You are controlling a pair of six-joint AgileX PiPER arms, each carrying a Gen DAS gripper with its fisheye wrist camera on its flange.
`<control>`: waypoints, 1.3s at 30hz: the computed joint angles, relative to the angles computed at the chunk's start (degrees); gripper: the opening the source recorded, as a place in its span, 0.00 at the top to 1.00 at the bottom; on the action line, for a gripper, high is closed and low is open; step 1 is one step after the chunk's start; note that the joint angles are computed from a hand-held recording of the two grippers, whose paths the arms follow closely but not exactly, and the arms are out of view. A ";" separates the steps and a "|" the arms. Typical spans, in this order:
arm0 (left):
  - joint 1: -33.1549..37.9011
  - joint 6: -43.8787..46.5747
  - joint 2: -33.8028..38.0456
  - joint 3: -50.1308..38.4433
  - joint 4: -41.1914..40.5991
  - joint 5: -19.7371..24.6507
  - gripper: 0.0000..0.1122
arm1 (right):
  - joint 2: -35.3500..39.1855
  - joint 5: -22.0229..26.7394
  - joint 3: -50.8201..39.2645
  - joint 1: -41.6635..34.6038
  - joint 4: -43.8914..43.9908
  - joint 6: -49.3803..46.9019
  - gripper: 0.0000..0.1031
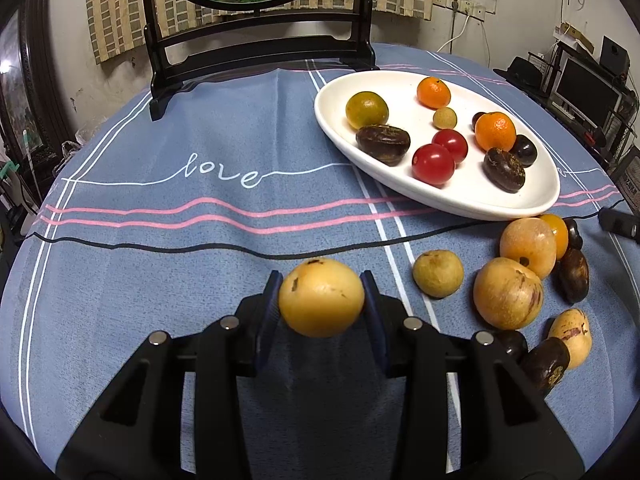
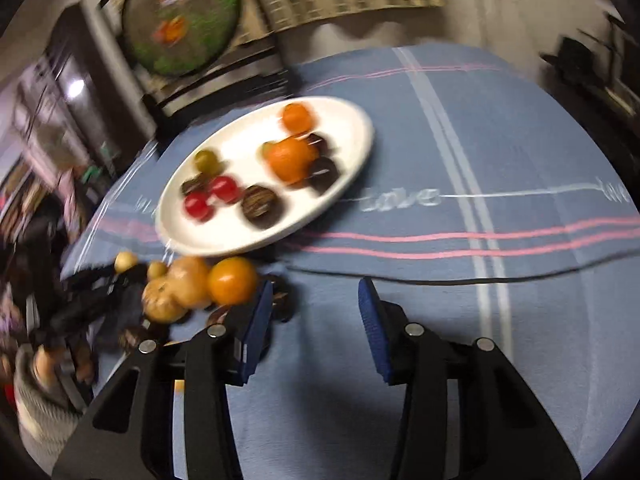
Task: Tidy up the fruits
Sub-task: 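Lift the pale fruit with left while right grasps a dark plum, then lower the pale fruit onto the plate and open left while right carries the plum over it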
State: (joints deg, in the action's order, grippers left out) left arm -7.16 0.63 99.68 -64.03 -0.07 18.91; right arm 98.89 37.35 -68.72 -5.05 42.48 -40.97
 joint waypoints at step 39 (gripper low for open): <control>-0.28 8.73 -5.87 4.63 -10.57 -3.92 0.65 | 2.83 7.32 -2.75 -4.70 11.31 -3.71 0.76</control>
State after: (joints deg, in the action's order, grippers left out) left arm -7.44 9.36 93.81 -59.40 -10.64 14.99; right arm 101.72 44.67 -71.47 -9.74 53.79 -44.68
